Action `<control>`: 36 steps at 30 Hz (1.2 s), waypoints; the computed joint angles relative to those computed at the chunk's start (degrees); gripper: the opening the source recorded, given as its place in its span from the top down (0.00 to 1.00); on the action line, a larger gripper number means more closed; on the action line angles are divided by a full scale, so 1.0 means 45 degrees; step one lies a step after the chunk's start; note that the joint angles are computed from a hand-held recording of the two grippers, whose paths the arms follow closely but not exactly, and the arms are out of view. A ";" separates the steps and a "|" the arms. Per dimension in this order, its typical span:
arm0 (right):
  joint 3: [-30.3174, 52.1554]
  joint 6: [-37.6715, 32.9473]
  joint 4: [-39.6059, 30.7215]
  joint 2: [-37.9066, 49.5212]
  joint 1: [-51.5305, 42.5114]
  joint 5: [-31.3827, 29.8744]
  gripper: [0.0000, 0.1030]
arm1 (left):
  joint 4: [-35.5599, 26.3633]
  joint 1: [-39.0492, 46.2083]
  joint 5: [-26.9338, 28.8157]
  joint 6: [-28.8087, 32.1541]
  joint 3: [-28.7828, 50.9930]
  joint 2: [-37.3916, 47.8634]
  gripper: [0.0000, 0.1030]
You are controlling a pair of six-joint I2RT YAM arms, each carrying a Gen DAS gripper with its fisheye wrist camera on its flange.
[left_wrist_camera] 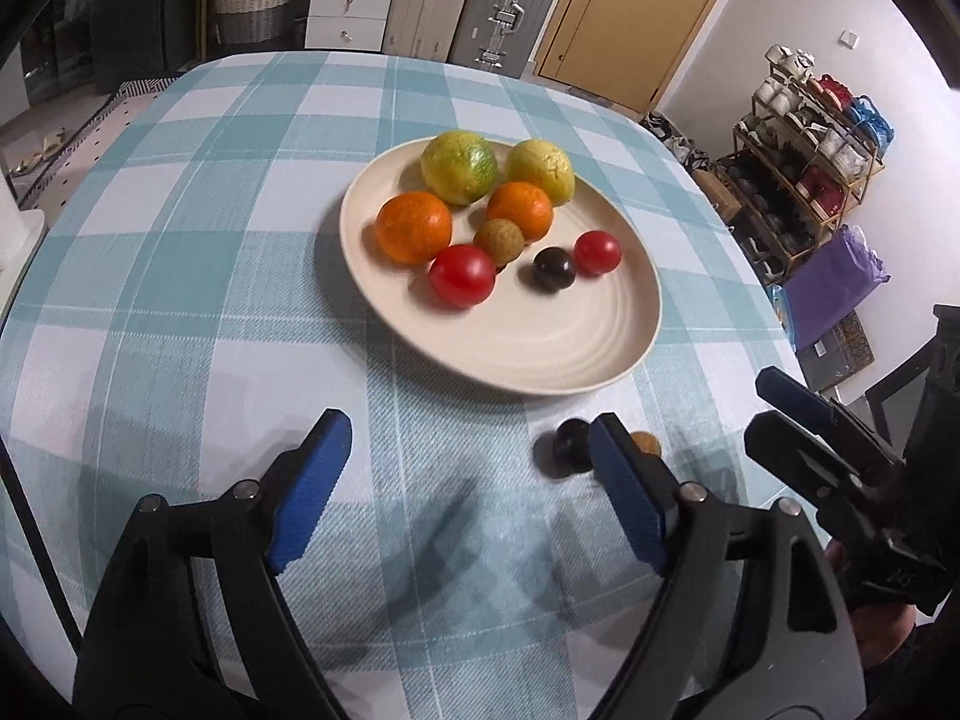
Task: Organize fruits
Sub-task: 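Move both grippers toward the last dark plum and brown fruit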
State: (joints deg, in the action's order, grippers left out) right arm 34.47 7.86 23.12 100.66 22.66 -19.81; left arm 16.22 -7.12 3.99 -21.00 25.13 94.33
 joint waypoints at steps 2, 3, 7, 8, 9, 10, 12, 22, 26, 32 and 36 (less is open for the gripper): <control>-0.0143 -0.0052 -0.0033 -0.0112 0.0169 0.0120 0.21 | 0.0088 0.0028 -0.0039 -0.0021 -0.0185 -0.0060 0.20; -0.0209 -0.0059 -0.0027 -0.0133 0.0253 0.0212 0.21 | 0.0091 0.0028 -0.0071 -0.0030 -0.0254 -0.0068 0.18; -0.0367 -0.0056 -0.0016 -0.0054 0.0423 0.0275 0.21 | 0.0095 0.0054 -0.0111 -0.0082 -0.0441 0.0076 0.18; -0.0376 -0.0073 -0.0066 -0.0029 0.0463 0.0312 0.21 | 0.0137 0.0074 -0.0097 -0.0101 -0.0475 0.0128 0.18; -0.0393 -0.0086 -0.0095 0.0009 0.0516 0.0350 0.21 | 0.0215 0.0094 -0.0071 -0.0131 -0.0535 0.0176 0.18; -0.0395 -0.0107 -0.0107 0.0097 0.0575 0.0350 0.21 | 0.0291 0.0105 -0.0048 -0.0140 -0.0570 0.0257 0.17; -0.0413 -0.0147 -0.0161 0.0156 0.0653 0.0354 0.21 | 0.0420 0.0094 -0.0020 -0.0155 -0.0632 0.0424 0.16; -0.0036 -0.0143 -0.0256 0.0989 0.0931 0.0369 0.21 | 0.1198 -0.0044 -0.0204 0.0055 -0.0693 0.1116 0.03; 0.0222 -0.0094 -0.0344 0.1367 0.0988 0.0314 0.21 | 0.1266 0.0023 -0.0156 0.0173 -0.0564 0.1338 0.03; 0.0558 -0.0061 -0.0386 0.1751 0.1102 0.0274 0.22 | 0.1468 0.0237 0.0126 0.0245 -0.0629 0.1339 0.02; 0.0650 -0.0124 -0.0305 0.1849 0.1137 0.0113 0.33 | 0.1502 0.0386 0.0243 0.0302 -0.0621 0.1385 0.02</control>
